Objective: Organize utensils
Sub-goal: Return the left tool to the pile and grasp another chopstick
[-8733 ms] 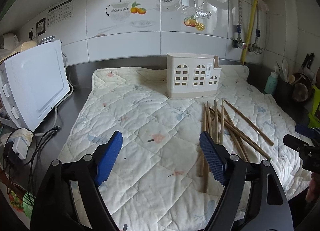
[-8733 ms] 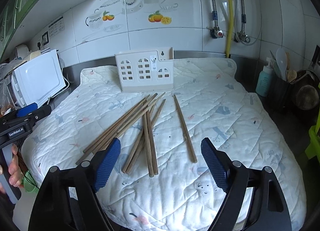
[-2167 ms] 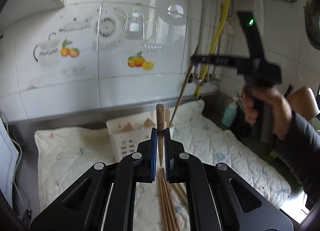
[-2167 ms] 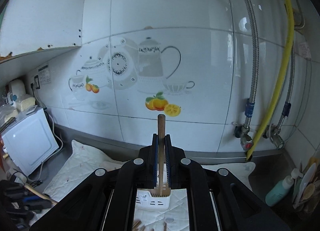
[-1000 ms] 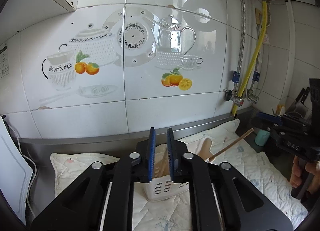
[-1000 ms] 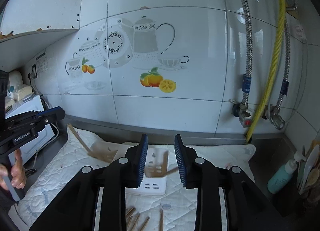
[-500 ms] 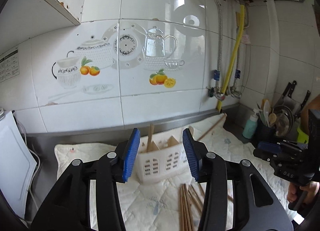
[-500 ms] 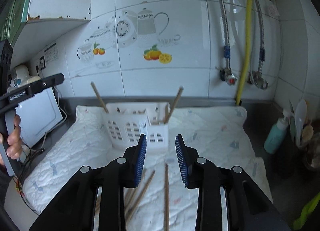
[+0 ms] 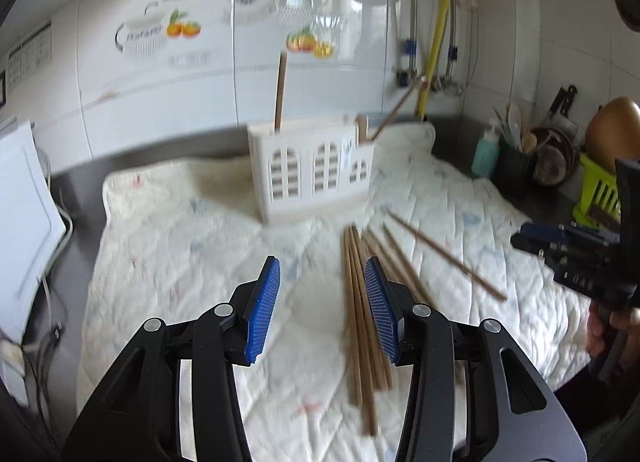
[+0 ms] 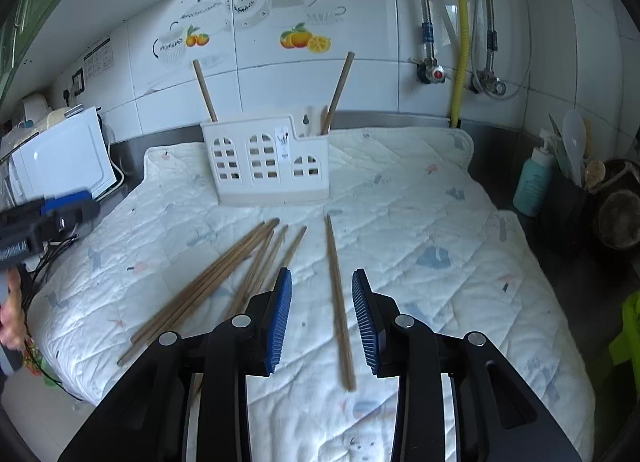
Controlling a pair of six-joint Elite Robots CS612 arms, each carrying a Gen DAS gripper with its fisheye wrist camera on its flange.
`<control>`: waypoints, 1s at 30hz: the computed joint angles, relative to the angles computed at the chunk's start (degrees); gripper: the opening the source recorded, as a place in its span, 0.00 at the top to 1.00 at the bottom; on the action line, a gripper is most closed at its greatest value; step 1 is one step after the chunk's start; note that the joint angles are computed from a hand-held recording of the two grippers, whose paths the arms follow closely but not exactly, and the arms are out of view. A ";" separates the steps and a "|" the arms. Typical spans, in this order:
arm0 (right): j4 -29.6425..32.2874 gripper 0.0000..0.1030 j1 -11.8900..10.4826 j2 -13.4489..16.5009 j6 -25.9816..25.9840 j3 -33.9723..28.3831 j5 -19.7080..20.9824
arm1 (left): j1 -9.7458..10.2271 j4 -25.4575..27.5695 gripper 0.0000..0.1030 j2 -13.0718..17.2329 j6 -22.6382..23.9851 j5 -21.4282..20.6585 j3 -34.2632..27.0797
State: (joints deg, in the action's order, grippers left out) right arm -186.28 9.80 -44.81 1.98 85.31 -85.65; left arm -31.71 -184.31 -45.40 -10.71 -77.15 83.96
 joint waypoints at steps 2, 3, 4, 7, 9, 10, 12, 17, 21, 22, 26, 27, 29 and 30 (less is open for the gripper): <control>-0.21 0.68 -0.03 -0.02 1.63 0.70 0.55 | -0.01 1.23 0.57 0.08 -1.02 -0.98 1.23; -0.18 0.68 -0.06 0.01 2.19 0.91 0.82 | 0.00 1.58 0.57 0.20 -1.36 -1.80 1.82; -0.11 0.68 -0.07 0.04 2.69 1.12 1.04 | -0.03 2.17 0.57 0.31 -1.42 -2.16 2.14; 0.09 0.68 -0.14 0.08 3.98 1.67 1.46 | -0.22 3.44 0.60 0.82 -1.49 -2.12 2.88; 0.25 0.68 -0.17 0.10 4.31 1.87 1.40 | -0.10 4.16 0.62 1.18 -2.02 -3.04 2.92; 0.45 0.68 -0.17 0.10 4.35 1.92 1.24 | -0.08 4.49 0.62 1.39 -2.03 -3.29 2.88; 0.76 0.68 -0.20 0.14 4.42 2.02 1.05 | -0.01 4.99 0.62 1.68 -2.30 -4.08 2.86; 0.99 0.68 -0.38 0.22 4.94 2.16 1.13 | 0.14 6.27 0.66 2.28 -2.79 -5.11 2.36; 1.48 0.68 -0.52 0.44 5.34 1.98 1.63 | 0.29 6.28 0.66 2.64 -3.36 -6.01 2.04; 1.69 0.68 -0.52 0.52 5.28 1.89 1.57 | 0.20 6.47 0.66 2.70 -3.14 -5.63 1.93; 2.17 0.68 -0.55 0.69 5.51 1.67 1.81 | 0.06 6.95 0.66 3.00 -2.85 -4.88 1.62; 2.23 0.68 -0.56 0.72 5.53 1.66 1.85 | -0.05 7.17 0.66 3.09 -2.71 -4.24 1.55; 2.40 0.68 -0.56 0.76 5.45 1.66 1.74 | -0.17 7.26 0.68 3.21 -2.55 -3.48 1.44; 2.53 0.68 -0.55 0.79 5.35 1.65 1.62 | -0.31 7.31 0.69 3.22 -2.25 -2.89 1.42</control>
